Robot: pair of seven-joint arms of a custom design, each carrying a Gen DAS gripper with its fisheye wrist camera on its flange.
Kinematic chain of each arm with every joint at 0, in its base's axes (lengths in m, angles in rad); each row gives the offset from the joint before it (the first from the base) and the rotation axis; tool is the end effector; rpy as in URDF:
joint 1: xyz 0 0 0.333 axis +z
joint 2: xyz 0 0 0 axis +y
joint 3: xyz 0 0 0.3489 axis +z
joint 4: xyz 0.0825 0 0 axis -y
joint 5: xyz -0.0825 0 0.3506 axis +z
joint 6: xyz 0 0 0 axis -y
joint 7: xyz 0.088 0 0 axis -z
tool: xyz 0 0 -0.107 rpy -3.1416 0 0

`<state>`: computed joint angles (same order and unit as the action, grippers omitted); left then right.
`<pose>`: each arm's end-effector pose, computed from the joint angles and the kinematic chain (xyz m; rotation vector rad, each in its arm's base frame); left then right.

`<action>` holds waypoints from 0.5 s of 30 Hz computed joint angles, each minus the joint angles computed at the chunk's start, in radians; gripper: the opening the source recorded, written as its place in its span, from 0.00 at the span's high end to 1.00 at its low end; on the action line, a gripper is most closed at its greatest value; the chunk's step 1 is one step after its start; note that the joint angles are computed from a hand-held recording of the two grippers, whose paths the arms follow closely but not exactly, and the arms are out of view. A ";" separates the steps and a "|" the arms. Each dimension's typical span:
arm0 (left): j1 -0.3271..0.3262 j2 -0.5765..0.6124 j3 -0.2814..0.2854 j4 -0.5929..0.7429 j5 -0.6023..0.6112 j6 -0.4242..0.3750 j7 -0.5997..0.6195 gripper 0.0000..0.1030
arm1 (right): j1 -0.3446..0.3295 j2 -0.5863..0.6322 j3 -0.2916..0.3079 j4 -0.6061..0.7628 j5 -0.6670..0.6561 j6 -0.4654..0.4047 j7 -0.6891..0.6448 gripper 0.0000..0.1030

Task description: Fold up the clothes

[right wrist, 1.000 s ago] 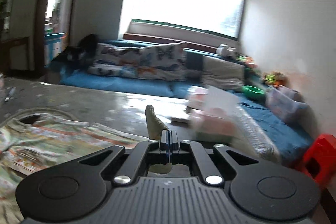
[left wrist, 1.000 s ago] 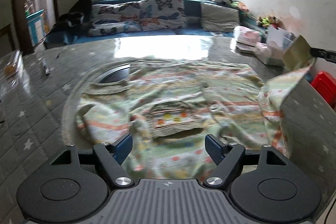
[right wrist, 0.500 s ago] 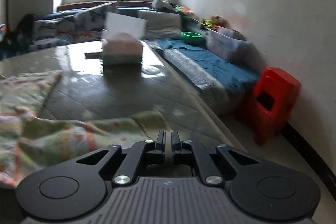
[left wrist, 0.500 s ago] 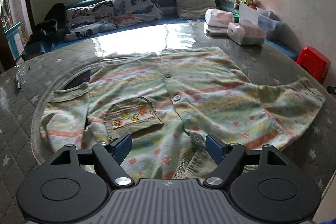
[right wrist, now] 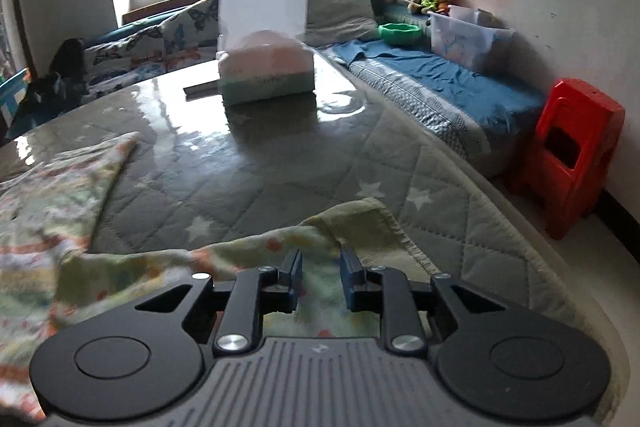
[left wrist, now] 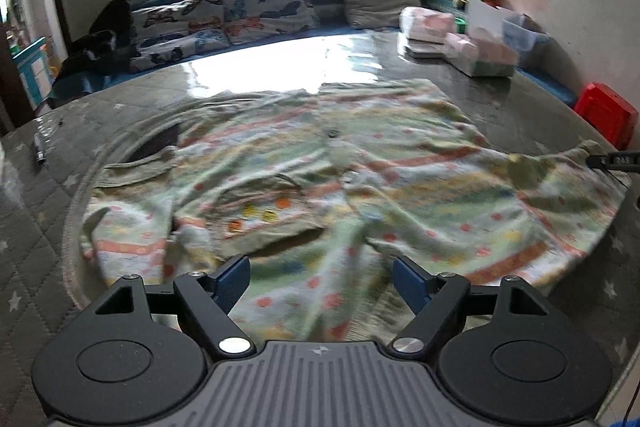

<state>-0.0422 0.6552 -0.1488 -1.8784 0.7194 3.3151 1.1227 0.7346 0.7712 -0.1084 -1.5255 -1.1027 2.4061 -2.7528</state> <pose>0.6425 -0.1776 0.2999 -1.3900 2.1753 -0.8751 0.5779 0.4314 0.2633 -1.3140 2.1415 -0.9171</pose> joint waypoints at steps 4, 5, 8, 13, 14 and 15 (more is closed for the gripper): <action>-0.043 0.011 0.076 0.038 -0.035 -0.002 -0.032 0.22 | -0.004 0.018 0.005 0.042 0.016 -0.010 -0.049 0.72; -0.055 0.015 0.097 0.050 -0.043 -0.004 -0.041 0.22 | -0.001 0.024 0.006 0.058 0.018 -0.014 -0.071 0.66; -0.090 0.046 0.157 0.116 -0.071 -0.030 -0.073 0.22 | 0.007 0.045 0.005 0.108 0.022 -0.006 -0.132 0.58; -0.122 0.122 0.219 0.264 -0.092 -0.107 -0.126 0.22 | 0.015 0.124 0.006 0.256 0.041 0.083 -0.265 0.45; -0.113 0.138 0.210 0.295 -0.091 -0.126 -0.128 0.23 | 0.014 0.149 0.008 0.301 0.058 0.100 -0.307 0.44; -0.105 0.155 0.200 0.326 -0.090 -0.144 -0.128 0.23 | 0.012 0.178 0.011 0.350 0.079 0.114 -0.353 0.43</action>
